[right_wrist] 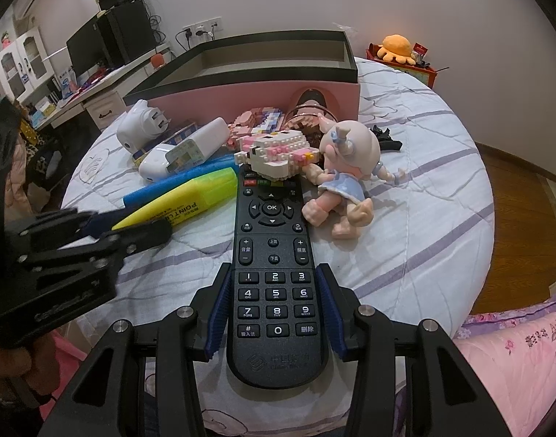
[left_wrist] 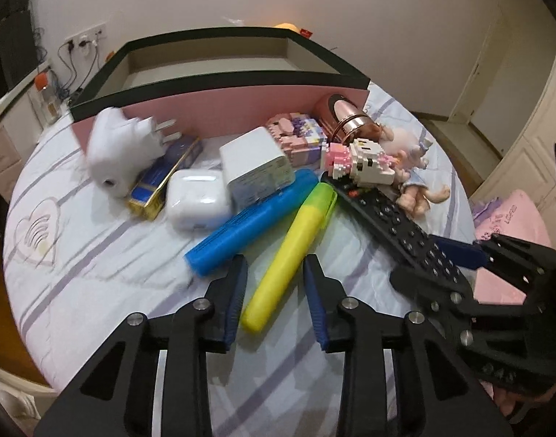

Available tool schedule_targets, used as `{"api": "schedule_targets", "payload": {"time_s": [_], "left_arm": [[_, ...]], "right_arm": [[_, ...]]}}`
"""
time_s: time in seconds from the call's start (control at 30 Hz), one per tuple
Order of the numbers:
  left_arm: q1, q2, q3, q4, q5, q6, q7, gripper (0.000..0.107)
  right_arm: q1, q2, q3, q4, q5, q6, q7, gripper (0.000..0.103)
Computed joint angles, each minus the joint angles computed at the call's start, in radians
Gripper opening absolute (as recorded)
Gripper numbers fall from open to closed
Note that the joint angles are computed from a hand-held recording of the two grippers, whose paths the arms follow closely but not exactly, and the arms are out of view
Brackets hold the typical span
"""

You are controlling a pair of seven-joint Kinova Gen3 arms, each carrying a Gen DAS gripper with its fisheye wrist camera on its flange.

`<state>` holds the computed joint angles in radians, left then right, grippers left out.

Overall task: Organize rigid objects
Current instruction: 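Grasp the yellow highlighter with the left tool while the right tool holds the remote, then carry the yellow highlighter and remote into the box and release both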

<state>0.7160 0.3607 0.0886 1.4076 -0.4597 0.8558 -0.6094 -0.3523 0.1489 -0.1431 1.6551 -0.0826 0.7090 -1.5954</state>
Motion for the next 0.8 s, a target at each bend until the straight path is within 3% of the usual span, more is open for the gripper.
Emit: {"api": "schedule_targets", "payload": {"time_s": [0.1,0.37,0.6,0.8], "left_arm": [[-0.006,0.016,0.004,-0.014,0.003,-0.01,-0.028,0.032],[-0.018,-0.015,0.004,0.027,0.051,-0.066,-0.025,0.017],[0.046,-0.067,0.0,0.082,-0.037,-0.031,0.107,0.014],[0.06,-0.119,0.03,0.13,-0.113,-0.003,0.218,0.015]], "right_arm": [[0.0,0.003,0.001,0.0,-0.001,-0.003,-0.002,0.047],[-0.006,0.004,0.002,0.006,0.011,-0.02,-0.016,0.046],[0.0,-0.016,-0.005,0.017,-0.009,-0.021,-0.006,0.046],[0.039,-0.043,-0.014,0.022,-0.139,0.009,0.1,0.045]]}}
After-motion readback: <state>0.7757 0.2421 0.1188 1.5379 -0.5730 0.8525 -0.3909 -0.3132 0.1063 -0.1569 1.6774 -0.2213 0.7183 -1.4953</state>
